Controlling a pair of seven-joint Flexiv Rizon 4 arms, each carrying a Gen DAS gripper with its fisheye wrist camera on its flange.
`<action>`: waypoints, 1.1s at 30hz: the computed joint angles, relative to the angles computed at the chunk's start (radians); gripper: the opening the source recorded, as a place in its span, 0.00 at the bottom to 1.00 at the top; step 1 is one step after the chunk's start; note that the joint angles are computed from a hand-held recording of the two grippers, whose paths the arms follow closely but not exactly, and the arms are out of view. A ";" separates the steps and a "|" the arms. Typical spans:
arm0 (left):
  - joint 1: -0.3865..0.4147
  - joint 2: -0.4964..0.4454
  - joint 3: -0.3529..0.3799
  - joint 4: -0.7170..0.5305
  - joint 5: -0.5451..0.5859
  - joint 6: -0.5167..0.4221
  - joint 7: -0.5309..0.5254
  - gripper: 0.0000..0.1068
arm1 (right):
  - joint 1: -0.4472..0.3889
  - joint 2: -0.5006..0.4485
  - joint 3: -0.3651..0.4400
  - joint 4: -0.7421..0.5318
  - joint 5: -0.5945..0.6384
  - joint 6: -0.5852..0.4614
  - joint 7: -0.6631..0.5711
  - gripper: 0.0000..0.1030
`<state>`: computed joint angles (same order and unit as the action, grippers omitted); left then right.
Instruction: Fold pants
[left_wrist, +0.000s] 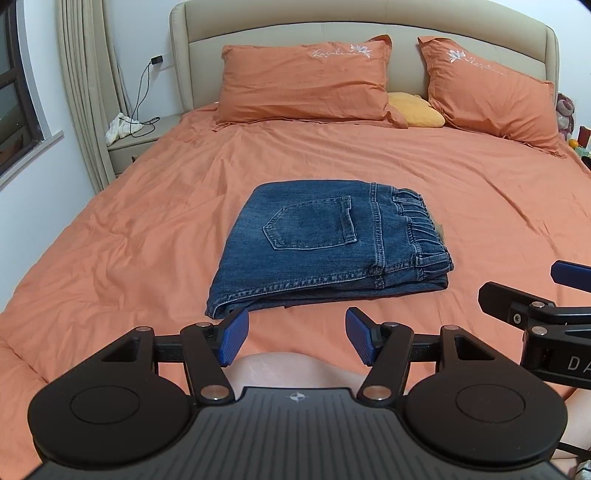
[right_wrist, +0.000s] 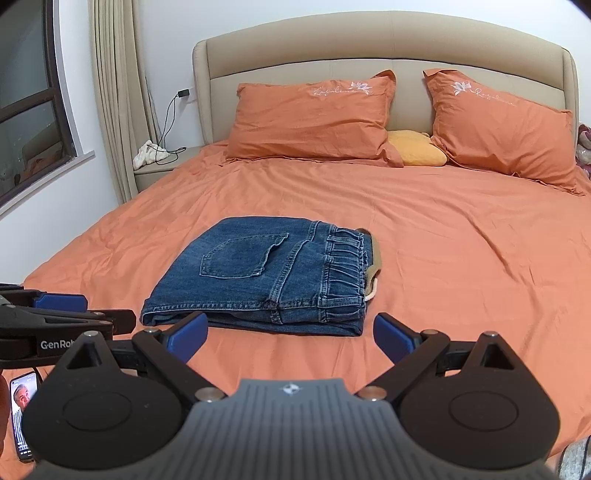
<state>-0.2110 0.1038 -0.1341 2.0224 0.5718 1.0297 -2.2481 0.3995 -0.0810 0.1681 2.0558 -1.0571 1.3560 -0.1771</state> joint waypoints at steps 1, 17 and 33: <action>0.000 -0.002 -0.001 -0.002 0.000 0.000 0.000 0.66 | -0.001 0.002 -0.001 0.002 -0.005 0.003 0.005 0.90; -0.013 -0.008 -0.005 -0.014 0.004 -0.007 -0.008 0.66 | -0.013 0.014 0.002 0.012 -0.034 0.008 0.042 0.90; -0.014 -0.008 -0.001 -0.013 0.001 -0.004 0.000 0.66 | -0.019 0.021 0.007 0.013 -0.041 0.003 0.053 0.90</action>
